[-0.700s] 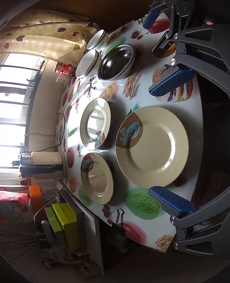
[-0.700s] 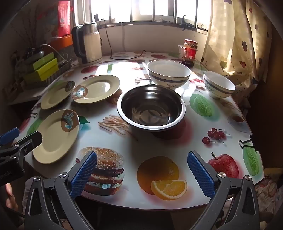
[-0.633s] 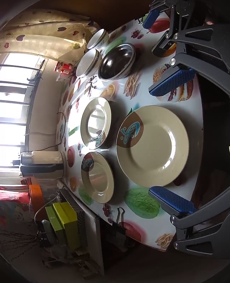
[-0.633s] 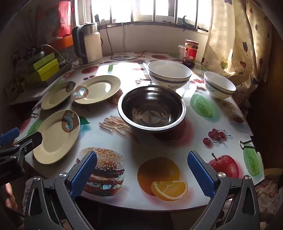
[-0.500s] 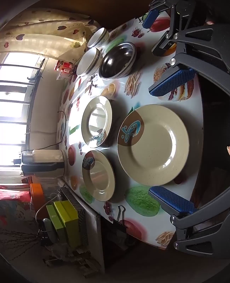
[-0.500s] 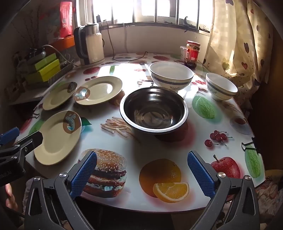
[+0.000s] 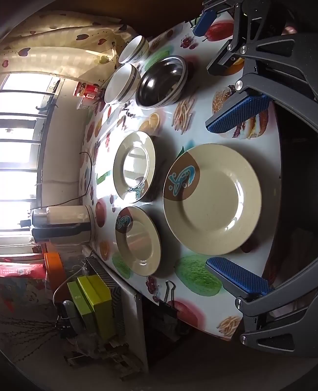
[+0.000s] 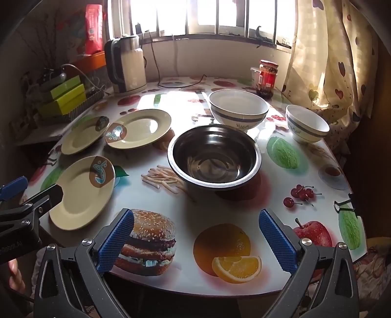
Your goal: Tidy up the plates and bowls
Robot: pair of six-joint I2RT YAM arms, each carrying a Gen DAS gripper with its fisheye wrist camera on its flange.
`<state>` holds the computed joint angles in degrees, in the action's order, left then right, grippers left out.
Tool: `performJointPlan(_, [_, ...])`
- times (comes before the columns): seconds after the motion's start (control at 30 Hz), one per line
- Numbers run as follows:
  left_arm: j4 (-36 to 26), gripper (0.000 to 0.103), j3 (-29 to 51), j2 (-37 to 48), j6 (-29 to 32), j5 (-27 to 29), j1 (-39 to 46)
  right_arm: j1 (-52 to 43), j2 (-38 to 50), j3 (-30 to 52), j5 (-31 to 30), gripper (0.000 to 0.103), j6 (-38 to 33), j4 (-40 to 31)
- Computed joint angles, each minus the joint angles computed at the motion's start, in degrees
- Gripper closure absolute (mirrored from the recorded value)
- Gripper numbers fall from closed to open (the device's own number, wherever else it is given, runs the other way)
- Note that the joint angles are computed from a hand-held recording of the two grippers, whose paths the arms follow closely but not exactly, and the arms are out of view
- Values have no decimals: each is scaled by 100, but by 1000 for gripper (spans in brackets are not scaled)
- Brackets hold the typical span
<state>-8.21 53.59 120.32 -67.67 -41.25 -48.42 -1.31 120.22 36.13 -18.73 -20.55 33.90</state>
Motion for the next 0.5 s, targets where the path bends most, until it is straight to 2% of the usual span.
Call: performJointPlan(0.5, [11,1,-47,-47,-58,-63,-17,56,-37,-59,-1,0,-4,89])
